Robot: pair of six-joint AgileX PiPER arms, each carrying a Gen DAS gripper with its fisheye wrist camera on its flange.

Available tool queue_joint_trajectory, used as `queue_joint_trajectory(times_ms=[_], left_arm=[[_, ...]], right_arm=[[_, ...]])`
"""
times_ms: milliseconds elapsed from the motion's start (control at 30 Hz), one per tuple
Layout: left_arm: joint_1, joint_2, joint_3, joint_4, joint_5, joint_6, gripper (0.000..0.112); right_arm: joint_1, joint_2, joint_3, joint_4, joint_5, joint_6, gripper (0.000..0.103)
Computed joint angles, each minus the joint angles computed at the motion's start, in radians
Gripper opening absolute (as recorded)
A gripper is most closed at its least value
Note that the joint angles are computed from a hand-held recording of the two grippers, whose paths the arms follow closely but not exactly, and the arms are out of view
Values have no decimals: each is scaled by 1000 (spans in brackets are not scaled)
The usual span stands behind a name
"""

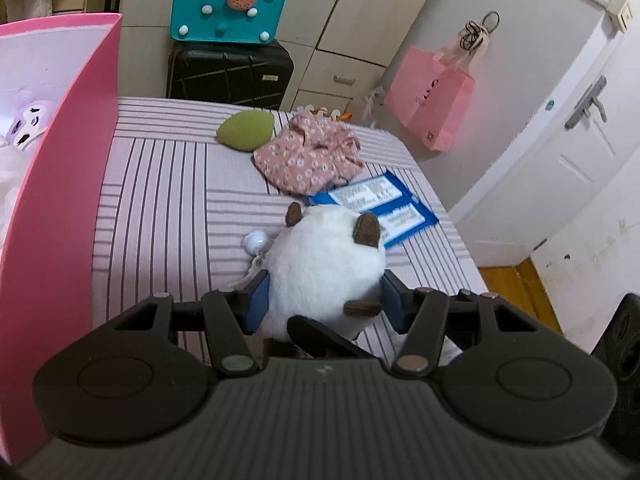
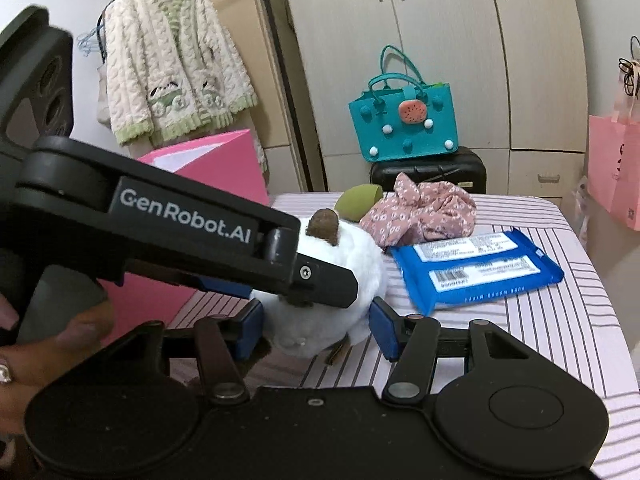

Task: Organize soft objects
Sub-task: 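Lift the plush cat with the left tool and carry it toward the pink box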

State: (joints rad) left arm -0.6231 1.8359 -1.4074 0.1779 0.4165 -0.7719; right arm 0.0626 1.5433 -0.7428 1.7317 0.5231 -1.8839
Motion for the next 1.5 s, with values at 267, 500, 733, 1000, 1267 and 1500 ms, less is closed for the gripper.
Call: queue_joint_trajectory(times_ms=[267, 500, 733, 1000, 1267, 1500], left_arm=[[7, -48, 19, -218, 86, 244, 55], [19, -80, 17, -400, 204, 434, 54], [7, -133, 31, -414, 262, 464, 54], [42, -203, 36, -475, 372, 523, 54], [73, -300, 62, -496, 498, 498, 53], [143, -422, 121, -546, 577, 459, 53]], right_arm=[[-41, -73, 6, -300, 46, 220, 62], [-124, -143, 27, -484, 169, 304, 62], [-128, -212, 18, -602, 220, 413, 62], [-114, -235, -62, -744, 336, 600, 62], [-10, -270, -163, -915, 442, 819, 62], [92, -267, -282, -997, 552, 987, 62]])
